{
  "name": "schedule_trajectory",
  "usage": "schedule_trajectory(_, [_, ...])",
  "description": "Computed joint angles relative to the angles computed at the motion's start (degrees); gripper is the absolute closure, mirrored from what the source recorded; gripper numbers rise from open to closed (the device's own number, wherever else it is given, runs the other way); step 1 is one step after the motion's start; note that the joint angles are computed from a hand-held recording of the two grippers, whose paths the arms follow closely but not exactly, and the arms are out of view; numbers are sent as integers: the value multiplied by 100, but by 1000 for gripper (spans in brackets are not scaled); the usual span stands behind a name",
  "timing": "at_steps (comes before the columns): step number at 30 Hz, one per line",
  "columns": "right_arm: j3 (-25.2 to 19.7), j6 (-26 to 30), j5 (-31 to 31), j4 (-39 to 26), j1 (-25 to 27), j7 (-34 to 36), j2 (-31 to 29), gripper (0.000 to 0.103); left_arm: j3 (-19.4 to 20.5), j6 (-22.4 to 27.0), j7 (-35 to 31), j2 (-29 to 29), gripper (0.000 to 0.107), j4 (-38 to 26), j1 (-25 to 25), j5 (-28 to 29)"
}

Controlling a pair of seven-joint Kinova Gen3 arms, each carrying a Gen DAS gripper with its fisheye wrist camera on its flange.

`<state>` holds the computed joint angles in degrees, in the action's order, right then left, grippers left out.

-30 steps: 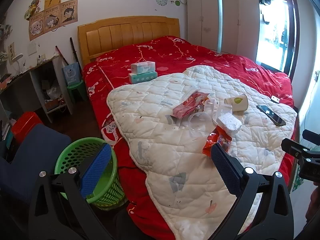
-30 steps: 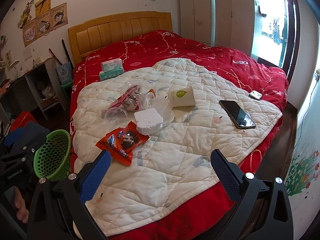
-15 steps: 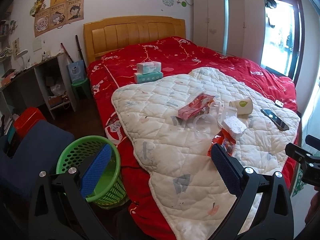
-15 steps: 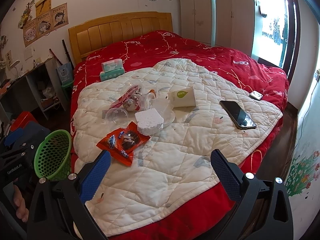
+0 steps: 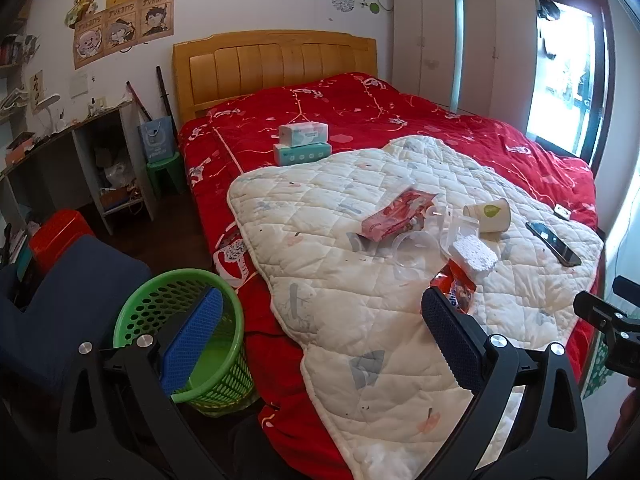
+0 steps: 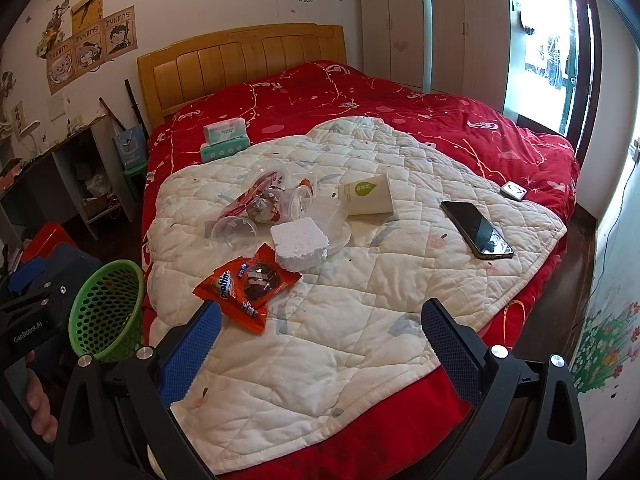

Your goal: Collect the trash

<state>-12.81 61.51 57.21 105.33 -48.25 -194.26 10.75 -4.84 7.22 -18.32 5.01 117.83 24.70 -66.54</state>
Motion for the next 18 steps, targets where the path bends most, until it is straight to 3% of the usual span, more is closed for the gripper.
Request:
schedule_trajectory(6, [10, -59, -19, 5, 45, 65, -20, 7, 28, 31, -85, 25, 10, -30, -30, 99])
schedule_trajectory(18, [66, -236, -73, -10, 173, 255, 11, 7, 64, 81, -1478, 178, 10, -250, -138, 1488])
